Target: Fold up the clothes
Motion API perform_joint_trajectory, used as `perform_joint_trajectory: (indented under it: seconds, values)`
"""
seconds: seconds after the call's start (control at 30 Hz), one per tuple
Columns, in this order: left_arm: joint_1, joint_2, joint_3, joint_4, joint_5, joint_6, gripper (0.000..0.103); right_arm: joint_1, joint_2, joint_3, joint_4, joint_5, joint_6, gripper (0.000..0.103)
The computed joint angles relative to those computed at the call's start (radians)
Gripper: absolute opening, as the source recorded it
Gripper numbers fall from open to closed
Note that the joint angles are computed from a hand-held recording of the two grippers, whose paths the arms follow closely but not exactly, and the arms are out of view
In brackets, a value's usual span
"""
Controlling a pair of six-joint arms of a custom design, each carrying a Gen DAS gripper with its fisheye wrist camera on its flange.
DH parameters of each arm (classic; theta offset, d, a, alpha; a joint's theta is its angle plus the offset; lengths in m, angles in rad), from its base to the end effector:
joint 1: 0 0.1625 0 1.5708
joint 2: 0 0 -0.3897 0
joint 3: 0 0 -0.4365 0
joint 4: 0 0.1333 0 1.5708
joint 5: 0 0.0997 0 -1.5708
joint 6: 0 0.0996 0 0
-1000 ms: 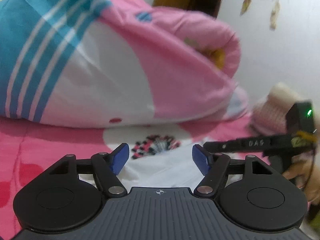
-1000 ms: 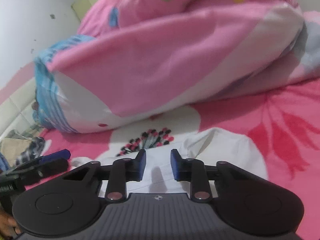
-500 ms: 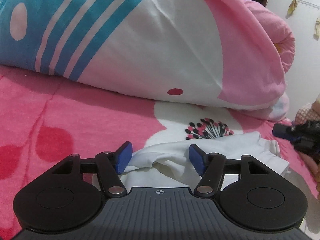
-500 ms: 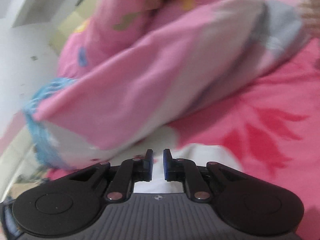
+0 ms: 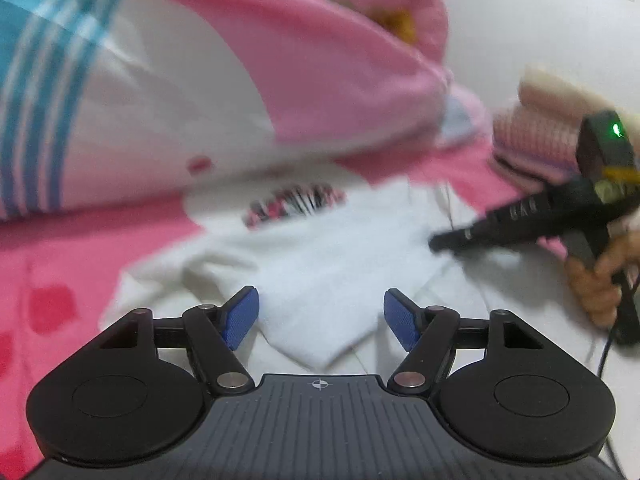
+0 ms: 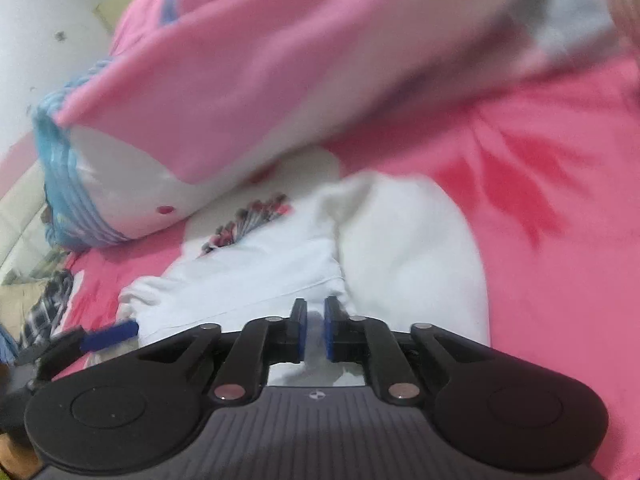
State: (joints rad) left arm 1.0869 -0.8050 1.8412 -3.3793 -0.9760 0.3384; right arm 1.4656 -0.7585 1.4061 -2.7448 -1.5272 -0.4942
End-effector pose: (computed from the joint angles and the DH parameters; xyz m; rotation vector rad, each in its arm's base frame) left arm -0.1217 -0.6381 0.0783 0.6903 2.3372 -1.0345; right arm 0.0563 -0.7774 0.1313 0.5828 -2.8694 0.7726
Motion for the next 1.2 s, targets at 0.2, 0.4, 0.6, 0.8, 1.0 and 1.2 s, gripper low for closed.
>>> perform_joint_trajectory:
  seconds: [0.2,0.4,0.6,0.8,1.0,1.2]
  values:
    - [-0.001,-0.024,0.032,-0.043,-0.029,0.011,0.069,-0.002,-0.048,0.058,-0.039,0.08,-0.002,0.008]
    - [0.003,-0.018,0.0,0.126,-0.014,0.001,0.071,-0.023,-0.002,0.03,-0.022,0.045,0.032,0.005]
    - [-0.034,-0.082,0.037,0.142,0.016,-0.075,0.071,0.005,-0.108,0.107,-0.003,0.03,0.095,0.009]
    - [-0.13,-0.22,0.19,0.107,0.073,-0.153,0.074,0.022,-0.342,0.343,-0.049,0.105,0.052,0.01]
    - [-0.282,-0.367,0.416,0.057,0.186,-0.222,0.102,0.007,-0.66,0.673,-0.093,0.191,-0.076,0.01]
    - [-0.405,-0.475,0.613,0.099,0.262,-0.459,0.103,-0.029,-0.876,0.973,-0.202,0.18,-0.187,0.019]
